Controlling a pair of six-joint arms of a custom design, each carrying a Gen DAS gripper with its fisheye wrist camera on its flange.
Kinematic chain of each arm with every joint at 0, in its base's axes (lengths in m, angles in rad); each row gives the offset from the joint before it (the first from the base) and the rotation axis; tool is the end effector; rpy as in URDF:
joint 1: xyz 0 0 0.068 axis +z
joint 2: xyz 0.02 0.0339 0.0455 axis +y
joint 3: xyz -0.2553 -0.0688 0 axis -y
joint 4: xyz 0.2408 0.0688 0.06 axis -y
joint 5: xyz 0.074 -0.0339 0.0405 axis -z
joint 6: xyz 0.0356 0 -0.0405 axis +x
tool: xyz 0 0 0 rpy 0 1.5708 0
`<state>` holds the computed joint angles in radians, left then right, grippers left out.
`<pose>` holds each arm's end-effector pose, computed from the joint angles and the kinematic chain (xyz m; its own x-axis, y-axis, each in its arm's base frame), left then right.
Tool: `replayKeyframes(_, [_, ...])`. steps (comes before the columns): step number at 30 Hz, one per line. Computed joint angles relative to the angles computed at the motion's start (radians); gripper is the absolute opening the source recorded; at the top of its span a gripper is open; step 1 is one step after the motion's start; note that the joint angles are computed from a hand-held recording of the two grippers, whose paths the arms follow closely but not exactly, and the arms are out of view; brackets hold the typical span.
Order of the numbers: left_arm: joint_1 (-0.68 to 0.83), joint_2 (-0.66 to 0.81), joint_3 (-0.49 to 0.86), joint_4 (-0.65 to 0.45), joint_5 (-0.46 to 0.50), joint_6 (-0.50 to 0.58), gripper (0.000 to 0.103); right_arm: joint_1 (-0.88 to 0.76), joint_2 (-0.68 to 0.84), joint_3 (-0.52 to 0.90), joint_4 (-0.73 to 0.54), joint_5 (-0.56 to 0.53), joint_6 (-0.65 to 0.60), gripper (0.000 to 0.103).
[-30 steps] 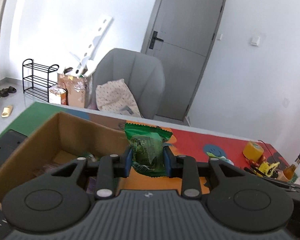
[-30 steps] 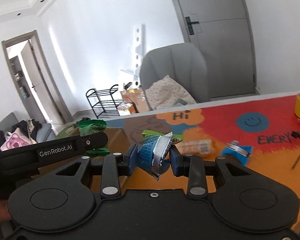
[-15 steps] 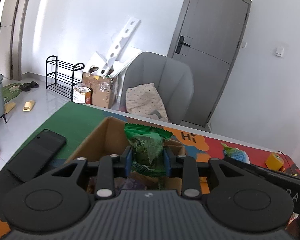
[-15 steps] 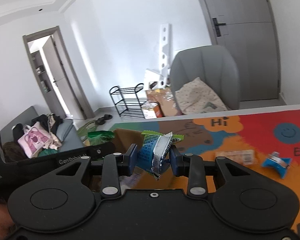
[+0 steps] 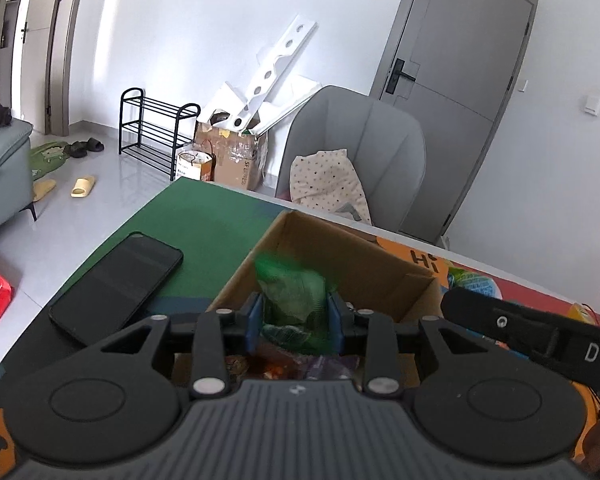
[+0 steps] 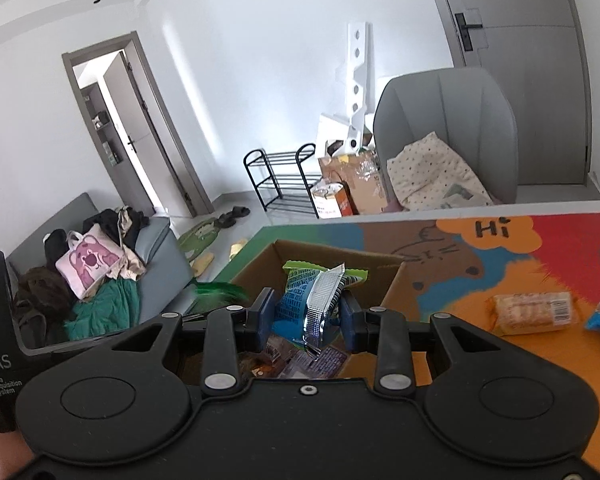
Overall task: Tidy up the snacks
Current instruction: 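Carry both held packets over the cardboard box, then open both tools to drop the packets into the box, then move both tools back toward the bread-roll packet and blue packet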
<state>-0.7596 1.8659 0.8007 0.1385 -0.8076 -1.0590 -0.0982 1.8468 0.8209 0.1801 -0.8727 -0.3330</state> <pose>0.2516 -0.2035 0.0973 -0.4247 -0.4278 -0.7979 -0.4265 0.8719 -0.2405 0.3310 -0.0052 0.1118 -0.5593 -0.1560 -0.8141 -0.6617 0.6756 0.3251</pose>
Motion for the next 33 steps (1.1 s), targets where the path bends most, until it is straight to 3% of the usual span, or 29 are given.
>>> replayKeyframes(3, [0.003, -0.006, -0.007, -0.019, -0.003, -0.031, 0.046, 0.016, 0.013, -0.001, 0.009, 0.016, 0.009, 0.033])
replayKeyframes(10, [-0.006, -0.049, -0.075, 0.045, -0.001, -0.026, 0.056, 0.047, 0.024, -0.007, 0.043, 0.032, 0.056, 0.033])
replayKeyframes(16, [-0.011, -0.072, -0.094, 0.052, 0.001, -0.026, 0.067, 0.033, 0.031, 0.003, 0.017, 0.031, 0.056, 0.040])
replayKeyframes(33, [-0.080, 0.009, 0.053, -0.032, -0.033, -0.053, 0.083, -0.192, 0.019, 0.011, -0.121, -0.015, -0.084, 0.043])
